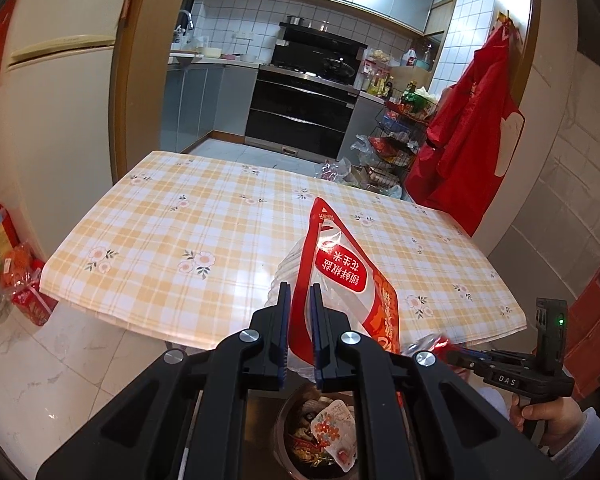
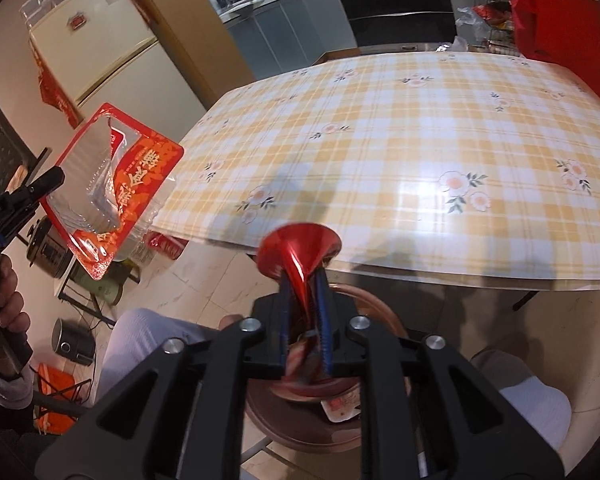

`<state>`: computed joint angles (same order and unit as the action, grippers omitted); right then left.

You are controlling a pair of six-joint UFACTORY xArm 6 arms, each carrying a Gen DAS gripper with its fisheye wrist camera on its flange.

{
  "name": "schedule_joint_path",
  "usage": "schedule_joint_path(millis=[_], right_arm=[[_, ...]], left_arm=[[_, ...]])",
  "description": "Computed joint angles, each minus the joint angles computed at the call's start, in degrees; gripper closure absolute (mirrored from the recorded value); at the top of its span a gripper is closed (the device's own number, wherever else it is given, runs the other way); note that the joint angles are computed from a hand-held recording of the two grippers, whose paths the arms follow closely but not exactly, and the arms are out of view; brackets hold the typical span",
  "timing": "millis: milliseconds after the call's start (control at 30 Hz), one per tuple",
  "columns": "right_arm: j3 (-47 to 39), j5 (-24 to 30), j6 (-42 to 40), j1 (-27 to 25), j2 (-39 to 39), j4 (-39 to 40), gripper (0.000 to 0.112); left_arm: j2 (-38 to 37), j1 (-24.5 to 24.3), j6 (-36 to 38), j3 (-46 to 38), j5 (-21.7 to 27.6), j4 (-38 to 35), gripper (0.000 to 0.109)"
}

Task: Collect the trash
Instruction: 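Carry the red can and clear tray over the bin and release both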

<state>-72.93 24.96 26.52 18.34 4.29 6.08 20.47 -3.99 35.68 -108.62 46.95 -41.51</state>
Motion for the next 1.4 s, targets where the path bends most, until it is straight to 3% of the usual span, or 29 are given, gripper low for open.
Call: schedule_joint_path(millis=[167,267,333,433,567,700,800,1333,1400], right_arm=[[-0.11,-0.52,0.65,0.26,-0.46,-0.39,0.078],[0.15,-1.75,4.64,-0.14,-1.31,-5.48,0.061],[0.43,-2.26,9.95,-0.66,-2.2,-11.84,0.037],[0.2,-1.37,19.65,-1.6,-3.76,-24.15,0.019],[0.9,-0.73,27.71,-3.04,-6.51,-34.48,0.015],[2.52,-2.07,31.22,-4.61,-8.94,-37.67,0.015],[3.58,-2.95,32.08,-5.56,-10.19,-38.49,0.015],[7.96,-4.45,34.72,-8.13,-13.45,-39.67,0.015],[8.41,-4.69,34.94,-8.33,-13.67,-39.59,0.015]], left_arm=[[-0.79,0.15,0.61,1.08,-0.26,-0.47,0.099],[-1.42,0.03,1.39,2.04,-0.47,-0.47,0.099],[-2.13,-0.34,1.78,3.01,-0.57,-0.28,0.099],[-2.74,-0.99,2.23,3.86,-0.37,0.17,0.1],[-3.24,-2.07,3.07,4.64,0.52,0.66,0.107],[-3.13,-3.48,3.77,5.13,2.26,1.3,0.108],[-2.72,-4.53,4.14,4.38,5.04,0.18,0.108],[-1.28,-9.76,5.79,3.14,7.62,1.73,0.108],[-0.49,-10.0,6.33,2.17,8.89,1.22,0.103]])
